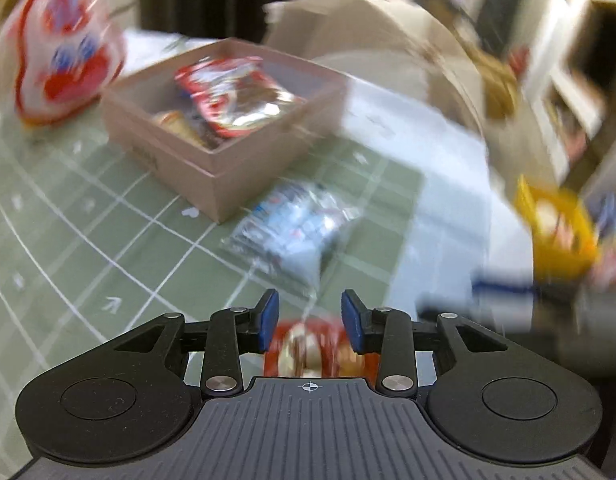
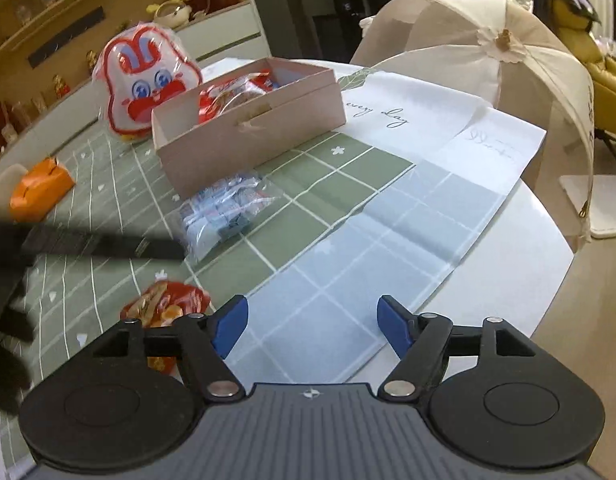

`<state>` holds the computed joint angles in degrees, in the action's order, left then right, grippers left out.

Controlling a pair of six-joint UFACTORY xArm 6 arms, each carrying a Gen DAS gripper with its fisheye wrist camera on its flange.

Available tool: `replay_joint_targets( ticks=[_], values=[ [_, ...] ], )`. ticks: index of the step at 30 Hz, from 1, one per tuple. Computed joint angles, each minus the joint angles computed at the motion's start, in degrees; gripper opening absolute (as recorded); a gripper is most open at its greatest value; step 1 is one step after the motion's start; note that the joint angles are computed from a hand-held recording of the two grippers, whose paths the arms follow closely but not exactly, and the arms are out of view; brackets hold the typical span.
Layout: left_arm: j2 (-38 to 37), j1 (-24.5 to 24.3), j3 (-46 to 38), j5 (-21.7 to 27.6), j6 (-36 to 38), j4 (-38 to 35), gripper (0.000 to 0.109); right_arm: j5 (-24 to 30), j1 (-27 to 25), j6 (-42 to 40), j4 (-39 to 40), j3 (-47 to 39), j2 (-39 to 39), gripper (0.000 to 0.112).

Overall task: Organize snacks
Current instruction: 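Hold the quail eggs packet in the left gripper while the right reopens over the candy packet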

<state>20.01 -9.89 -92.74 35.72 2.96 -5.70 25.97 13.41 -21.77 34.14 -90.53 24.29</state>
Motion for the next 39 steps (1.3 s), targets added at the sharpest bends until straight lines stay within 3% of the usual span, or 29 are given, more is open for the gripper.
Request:
replay_joint_targets(
  ticks=[3,6,9,13,15,19,21,22,24,29,34,37,39],
  values=[
    [-3.1,-1.7,4.4,0.8,1.6,6.7,0.041,-3.0,0.4,-0.3,1.1,-0.2,1.0,0.077],
    [-3.9,-2.3,7.0,-2.6,1.2,10.5,0.041,-5.6,0.8,1.8,-1.7,-0.8,2.2,0.078],
    [-2.9,-2.2,5.3,-0.8,4.3,5.7,0.043,-7.4,1.0,2.7,-3.8,-0.9,2.9,0.079],
    [-2.5,-2.7,5.1,-0.2,7.4,2.9,0.06,-7.8,1.3,4.1,-7.8,-0.5,2.9,0.081],
    [-2.6,-2.8,5.5,-0.4,9.1,0.4,0.069,-8.6,1.6,2.8,-6.0,-0.3,3.0,0.086],
    [-4.7,-2.2,9.2,-3.8,10.1,-2.3,0.065,-9.5,2.1,4.1,-6.9,-0.7,3.7,0.097],
    [-6.8,-1.7,13.1,-8.2,4.9,2.8,0.063,-9.8,2.4,7.3,-10.7,-0.9,4.0,0.099],
    [-7.2,-1.5,13.7,-8.6,2.2,5.5,0.063,-10.2,2.5,8.2,-12.1,-0.7,4.0,0.099],
    [-6.2,-1.1,12.1,-6.4,1.9,3.7,0.065,-10.3,2.5,8.9,-13.2,-0.8,4.1,0.1],
    [-2.7,-1.0,7.5,-1.7,4.3,-2.4,0.073,-8.0,2.1,6.4,-9.1,-2.1,4.4,0.101],
    [-2.4,-1.6,7.8,-3.0,6.3,-0.2,0.075,-5.7,1.5,3.1,-3.6,-3.4,4.7,0.103],
    [-3.8,-0.5,9.6,-3.5,8.9,-5.4,0.074,1.4,0.6,9.3,-8.6,-9.6,7.2,0.103],
    [-5.4,0.7,11.7,-4.5,7.2,-5.1,0.074,5.2,0.5,7.6,-6.4,-13.8,9.1,0.102]
  ],
)
